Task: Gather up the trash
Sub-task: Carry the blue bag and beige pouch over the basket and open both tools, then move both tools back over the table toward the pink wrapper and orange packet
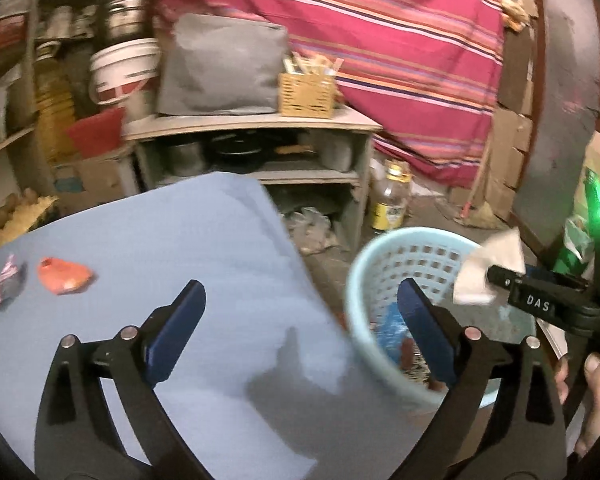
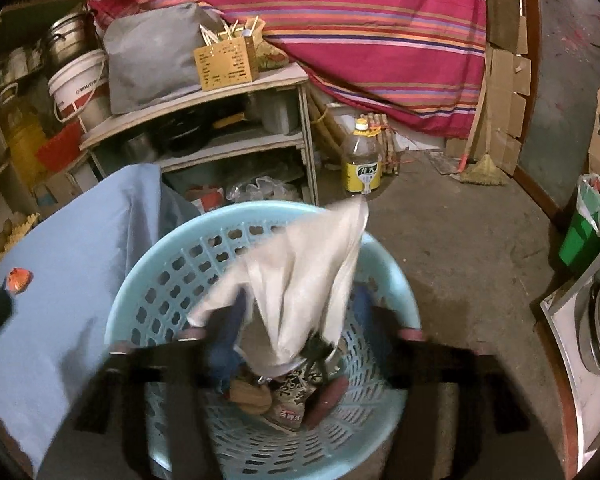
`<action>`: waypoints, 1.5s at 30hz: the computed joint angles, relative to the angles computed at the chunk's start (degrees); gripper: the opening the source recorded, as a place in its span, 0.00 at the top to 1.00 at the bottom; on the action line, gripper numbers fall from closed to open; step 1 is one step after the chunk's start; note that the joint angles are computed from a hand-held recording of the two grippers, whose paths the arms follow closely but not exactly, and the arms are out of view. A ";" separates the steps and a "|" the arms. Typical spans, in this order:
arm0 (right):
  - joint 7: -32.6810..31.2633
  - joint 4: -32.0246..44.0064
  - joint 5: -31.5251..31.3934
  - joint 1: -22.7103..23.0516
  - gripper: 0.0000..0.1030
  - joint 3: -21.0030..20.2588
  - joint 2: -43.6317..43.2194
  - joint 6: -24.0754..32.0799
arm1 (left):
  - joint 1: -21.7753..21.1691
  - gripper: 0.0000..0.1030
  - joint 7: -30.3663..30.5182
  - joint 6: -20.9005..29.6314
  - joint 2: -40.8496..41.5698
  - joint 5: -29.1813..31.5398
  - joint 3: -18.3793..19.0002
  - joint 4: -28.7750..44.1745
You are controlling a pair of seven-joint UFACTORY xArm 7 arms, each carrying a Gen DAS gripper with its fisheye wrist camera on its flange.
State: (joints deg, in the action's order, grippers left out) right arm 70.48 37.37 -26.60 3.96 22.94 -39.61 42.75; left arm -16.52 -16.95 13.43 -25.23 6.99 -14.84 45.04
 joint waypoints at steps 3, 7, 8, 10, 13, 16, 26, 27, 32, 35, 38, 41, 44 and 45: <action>1.46 1.41 -0.36 -0.61 0.22 1.23 2.05 1.01 | 1.36 0.05 0.45 0.28 -3.46 0.29 1.62 -2.02; 3.94 3.11 -0.23 0.03 0.22 1.72 4.30 1.84 | 1.89 0.05 3.32 0.67 -7.49 -1.06 5.32 -4.29; 4.76 3.77 -0.60 0.06 0.22 2.15 4.96 2.28 | 2.36 0.05 4.24 0.90 -8.51 -1.35 6.34 -4.84; 6.12 5.26 -1.74 0.23 0.22 2.85 6.23 3.14 | 3.12 0.05 6.14 0.97 -9.59 -1.96 7.84 -5.43; 8.89 8.55 -4.56 0.44 0.20 4.85 8.94 5.00 | 4.55 0.05 8.94 1.32 -10.99 -2.97 10.16 -6.18; 11.79 12.55 -8.39 1.04 0.20 6.67 12.35 6.87 | 6.36 0.05 11.60 1.16 -11.25 -3.92 12.14 -6.51; 19.36 29.35 -23.67 4.54 0.09 12.85 29.32 15.62 | 13.83 0.05 17.32 -2.60 -5.79 -5.21 15.38 -4.94; 19.57 30.77 -24.72 5.24 0.09 12.91 30.94 16.50 | 14.89 0.05 17.64 -2.73 -4.37 -5.08 15.62 -4.31; 20.08 41.09 -31.03 10.06 0.09 12.60 42.28 20.12 | 15.39 0.05 20.03 -2.31 1.16 -8.01 19.01 -0.56; 19.41 47.02 -33.75 13.71 0.09 11.34 48.34 21.28 | 14.78 0.05 22.96 -2.21 4.09 -11.23 21.85 1.83; 17.43 53.52 -35.29 17.55 0.09 9.73 54.29 22.46 | 16.66 0.05 24.23 -2.73 6.92 -12.27 22.17 3.65; 14.61 60.32 -36.79 21.73 0.09 7.79 59.80 23.96 | 16.98 0.05 26.91 -2.25 9.48 -14.68 23.47 5.75; 11.21 66.74 -37.25 25.42 0.08 5.60 64.50 25.56 | 18.47 0.05 28.36 -1.77 12.46 -16.18 23.62 8.16; 10.44 68.28 -36.97 26.21 0.09 4.93 65.53 25.51 | 17.99 0.05 30.32 -1.31 13.67 -18.32 24.71 9.25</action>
